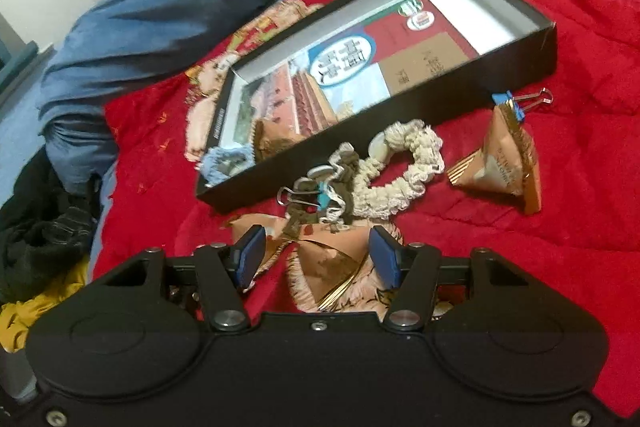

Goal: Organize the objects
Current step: 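Grasp the black-and-white scrunchie from the pile with the left tool, then grasp another brown paper packet with the right tool while the left tool lifts the scrunchie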

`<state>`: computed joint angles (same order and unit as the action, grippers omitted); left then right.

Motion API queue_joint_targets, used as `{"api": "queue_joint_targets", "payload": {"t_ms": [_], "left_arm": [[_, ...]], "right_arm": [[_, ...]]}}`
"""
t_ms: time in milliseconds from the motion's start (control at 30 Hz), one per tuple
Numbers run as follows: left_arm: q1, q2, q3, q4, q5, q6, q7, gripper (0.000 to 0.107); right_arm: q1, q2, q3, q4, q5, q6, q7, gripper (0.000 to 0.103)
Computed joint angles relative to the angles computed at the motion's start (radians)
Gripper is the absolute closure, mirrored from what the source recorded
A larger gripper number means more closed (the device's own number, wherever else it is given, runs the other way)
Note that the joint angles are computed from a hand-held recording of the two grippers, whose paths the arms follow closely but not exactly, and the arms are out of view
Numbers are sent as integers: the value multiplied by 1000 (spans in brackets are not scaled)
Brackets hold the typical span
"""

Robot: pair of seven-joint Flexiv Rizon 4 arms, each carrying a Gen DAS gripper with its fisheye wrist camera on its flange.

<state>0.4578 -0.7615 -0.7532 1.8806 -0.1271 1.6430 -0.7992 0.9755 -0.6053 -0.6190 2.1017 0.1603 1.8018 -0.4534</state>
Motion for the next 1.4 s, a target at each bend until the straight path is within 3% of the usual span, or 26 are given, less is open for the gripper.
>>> {"api": "queue_joint_targets", "payload": {"t_ms": [133,200,300,433,633,733,1000,1167,1400], "left_arm": [[-82,-4,83,-45,-23,1,-36,36],[-166,10,178,-91,-40,-67,-41,57],[-271,18,298,-121,-57,-71,-33,62],[-279,31,311,-107,-74,-72,-2,61],[-324,40,358,-124,-102,-105,37,48],[-329,36,361,-125,-116,-100,49,48],[-288,29,305,-104,-136,-58,66,73],[-253,27,270,-73,-99,7,58,74],[-205,25,229,-37,0,87,29,76]], "right_arm": [[-54,-7,50,-23,-28,-31,19,47],[-58,-15,48,-30,-33,-31,31,47],[-48,-24,30,-37,-56,-50,37,47],[-2,-34,-24,-34,-95,-79,41,47],[12,-33,-48,-41,-159,-129,66,47],[30,-38,-72,-43,-196,-152,83,48],[22,-44,-69,-47,-231,-139,133,56],[5,-40,-42,-50,-215,-118,136,59],[-67,-14,54,-50,-158,-55,119,61]]}}
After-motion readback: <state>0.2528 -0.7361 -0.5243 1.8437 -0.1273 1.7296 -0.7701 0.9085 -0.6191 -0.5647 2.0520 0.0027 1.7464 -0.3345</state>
